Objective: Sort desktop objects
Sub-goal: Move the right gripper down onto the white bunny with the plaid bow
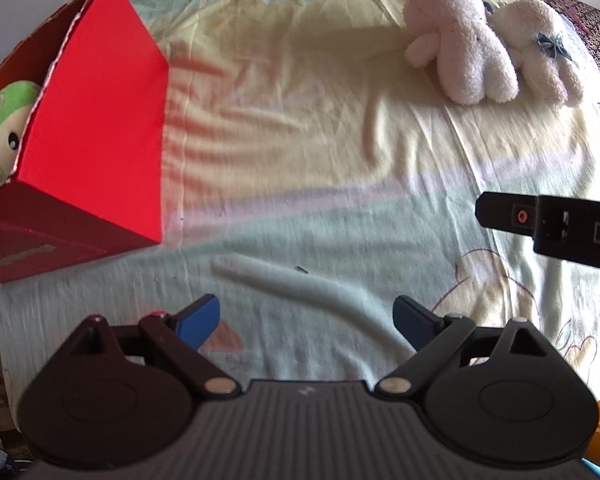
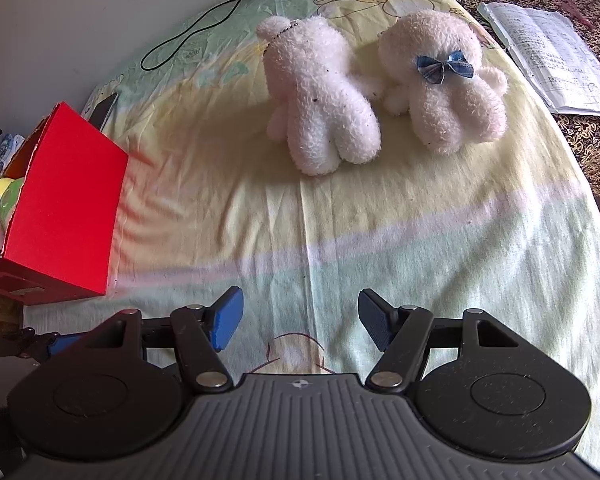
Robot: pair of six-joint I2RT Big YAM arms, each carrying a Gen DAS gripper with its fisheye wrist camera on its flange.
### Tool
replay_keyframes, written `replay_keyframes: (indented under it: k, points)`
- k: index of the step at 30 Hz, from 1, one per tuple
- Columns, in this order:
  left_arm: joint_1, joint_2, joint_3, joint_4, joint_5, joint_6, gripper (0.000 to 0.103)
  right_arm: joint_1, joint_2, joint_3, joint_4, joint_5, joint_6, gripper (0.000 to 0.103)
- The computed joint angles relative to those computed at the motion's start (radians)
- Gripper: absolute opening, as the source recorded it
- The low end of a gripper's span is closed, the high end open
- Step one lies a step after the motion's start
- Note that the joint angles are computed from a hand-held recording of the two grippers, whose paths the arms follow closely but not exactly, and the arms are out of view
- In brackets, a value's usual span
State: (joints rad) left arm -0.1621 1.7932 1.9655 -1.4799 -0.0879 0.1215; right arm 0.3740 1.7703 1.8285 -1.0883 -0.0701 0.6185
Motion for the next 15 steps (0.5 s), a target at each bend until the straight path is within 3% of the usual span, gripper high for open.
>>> replay_keyframes:
  k: [6, 9, 15]
  points:
    - [-0.004, 0.048, 0.075, -0.011, 0.021, 0.002, 0.094, -0.014, -0.005, 0.002, 0.007, 0.023, -0.015, 0.067]
    - [-0.005, 0.067, 0.115, -0.009, 0.028, 0.031, 0.094, -0.034, 0.001, 0.015, 0.011, 0.010, 0.001, 0.059]
    - [-0.003, 0.150, 0.273, -0.021, 0.059, 0.064, 0.094, -0.075, 0.026, 0.073, 0.037, 0.026, 0.010, 0.058]
